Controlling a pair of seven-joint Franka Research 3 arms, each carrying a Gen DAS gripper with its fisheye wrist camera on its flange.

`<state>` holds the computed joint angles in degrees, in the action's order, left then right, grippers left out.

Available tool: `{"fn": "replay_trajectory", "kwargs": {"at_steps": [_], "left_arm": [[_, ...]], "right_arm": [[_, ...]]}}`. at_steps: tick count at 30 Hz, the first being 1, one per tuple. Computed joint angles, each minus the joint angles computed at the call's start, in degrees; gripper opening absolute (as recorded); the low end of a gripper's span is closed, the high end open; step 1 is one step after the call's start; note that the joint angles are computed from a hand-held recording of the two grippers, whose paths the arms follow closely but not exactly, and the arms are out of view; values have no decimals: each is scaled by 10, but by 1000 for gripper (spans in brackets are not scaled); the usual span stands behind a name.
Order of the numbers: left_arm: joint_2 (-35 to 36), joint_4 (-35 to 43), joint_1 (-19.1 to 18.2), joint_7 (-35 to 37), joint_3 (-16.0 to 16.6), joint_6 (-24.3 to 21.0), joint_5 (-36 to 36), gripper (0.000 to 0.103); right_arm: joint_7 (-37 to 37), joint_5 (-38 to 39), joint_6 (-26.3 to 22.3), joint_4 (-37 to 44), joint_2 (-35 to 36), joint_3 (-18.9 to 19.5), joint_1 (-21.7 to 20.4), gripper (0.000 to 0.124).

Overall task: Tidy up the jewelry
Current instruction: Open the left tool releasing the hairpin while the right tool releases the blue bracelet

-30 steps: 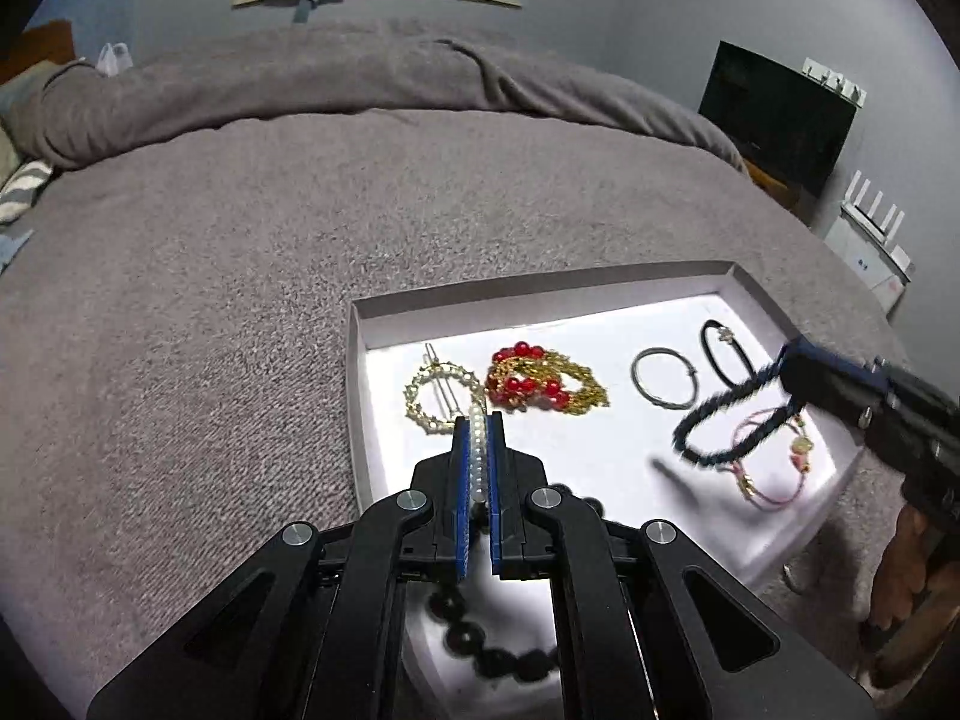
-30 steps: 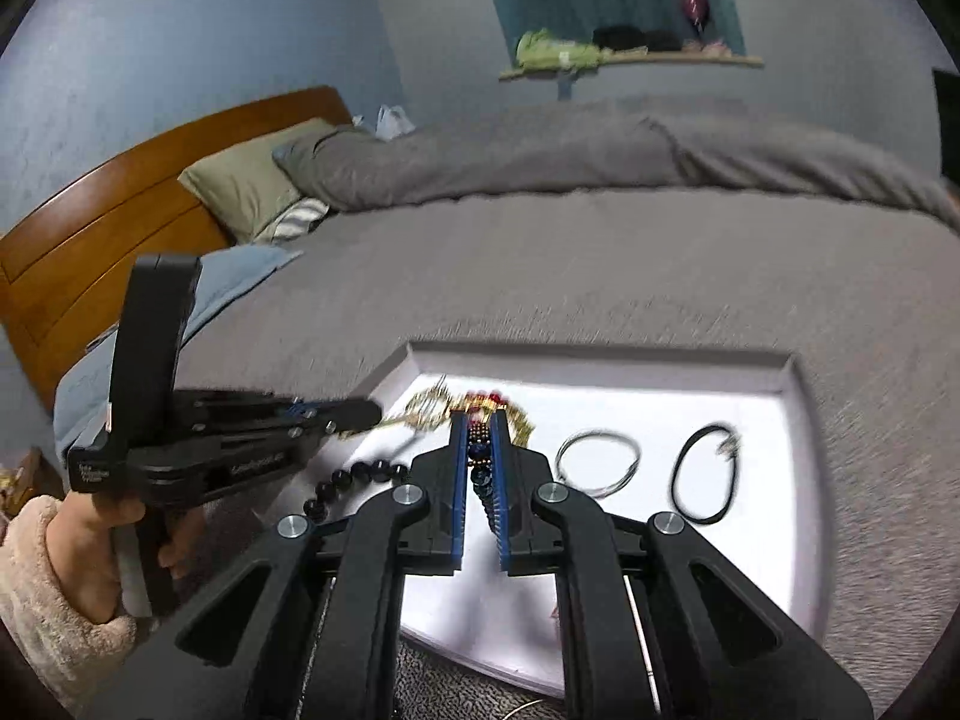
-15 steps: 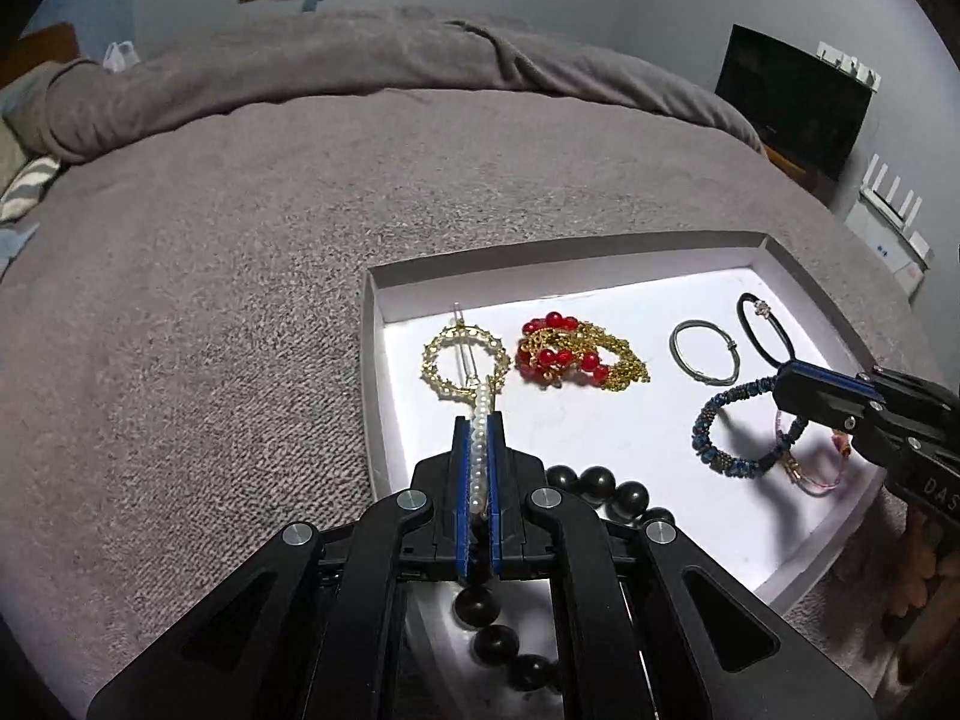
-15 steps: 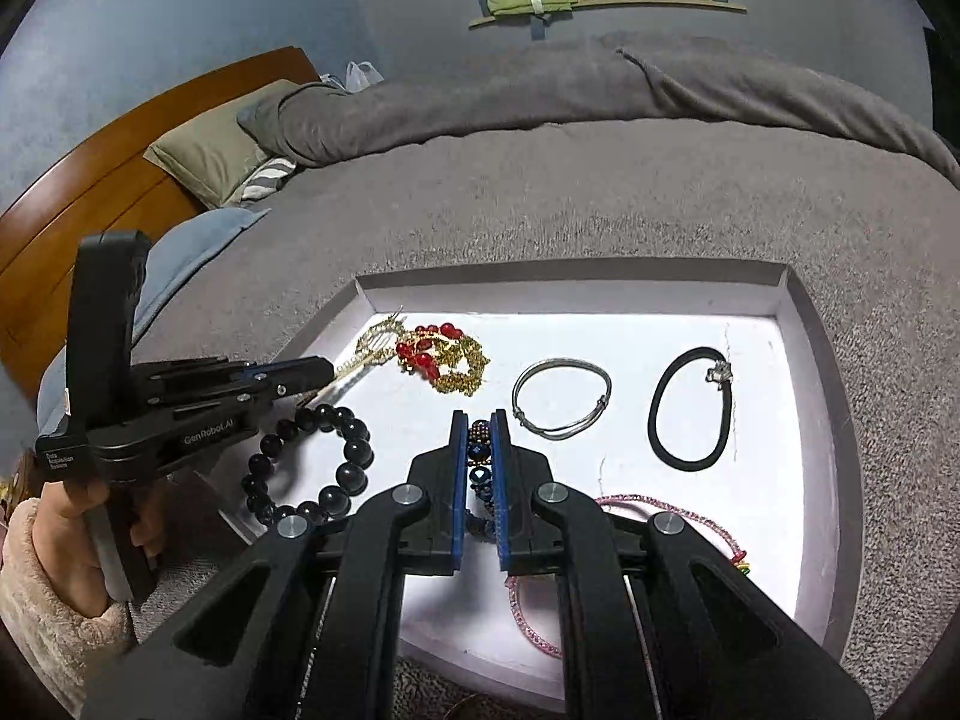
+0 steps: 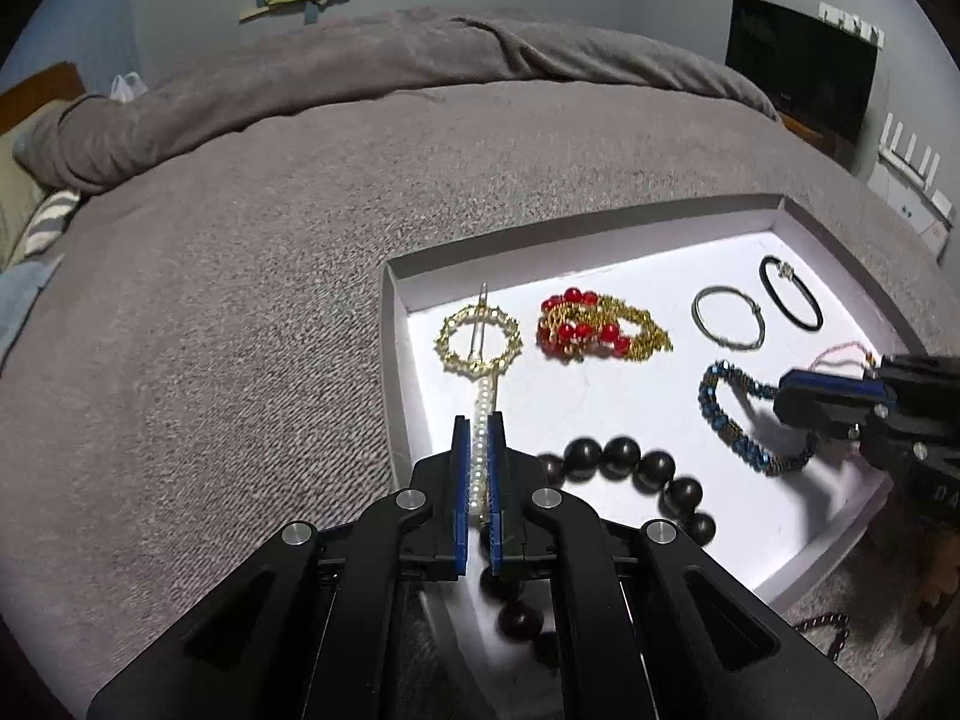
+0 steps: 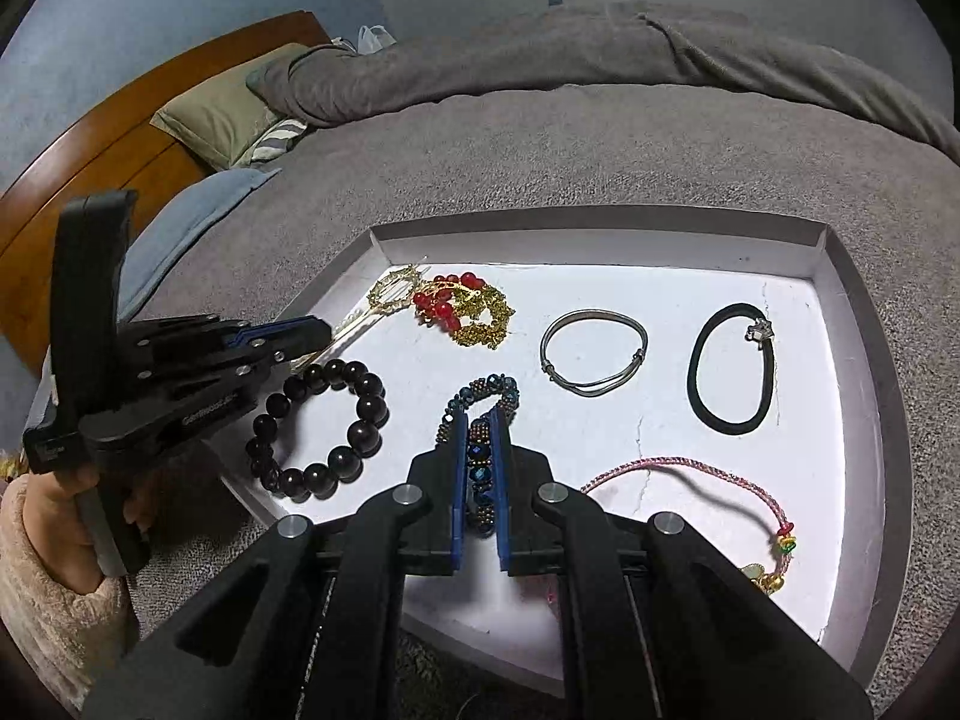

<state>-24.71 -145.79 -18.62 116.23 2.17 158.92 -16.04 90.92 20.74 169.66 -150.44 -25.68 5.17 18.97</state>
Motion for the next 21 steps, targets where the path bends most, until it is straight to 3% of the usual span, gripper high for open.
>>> {"fn": "replay_trajectory", "kwargs": {"at_steps": [6,10,12,15,16,18,21], "left_arm": [[-10,-9,10,-16,-7,1,16,6],[-9,-9,-7,-8,10,5,-2,8],[-13,-9,-29,14,31,4,-34,14],[-23,-18,-29,27,30,13,-45,21],[-25,-20,-30,28,29,20,-46,33],[-33,-28,-40,34,34,37,-52,47],[-44,-37,-41,24,30,53,-47,56]], "right_arm": [[-3,5,0,-1,-1,-5,5,7],[-7,14,2,-2,-2,-11,11,7],[-7,16,3,-2,-3,-10,10,7],[-10,20,7,-4,-4,-11,12,9],[-6,18,11,-6,-6,-6,8,9],[2,17,22,-10,-11,-3,1,24],[13,16,38,-19,-21,0,-6,31]]}}
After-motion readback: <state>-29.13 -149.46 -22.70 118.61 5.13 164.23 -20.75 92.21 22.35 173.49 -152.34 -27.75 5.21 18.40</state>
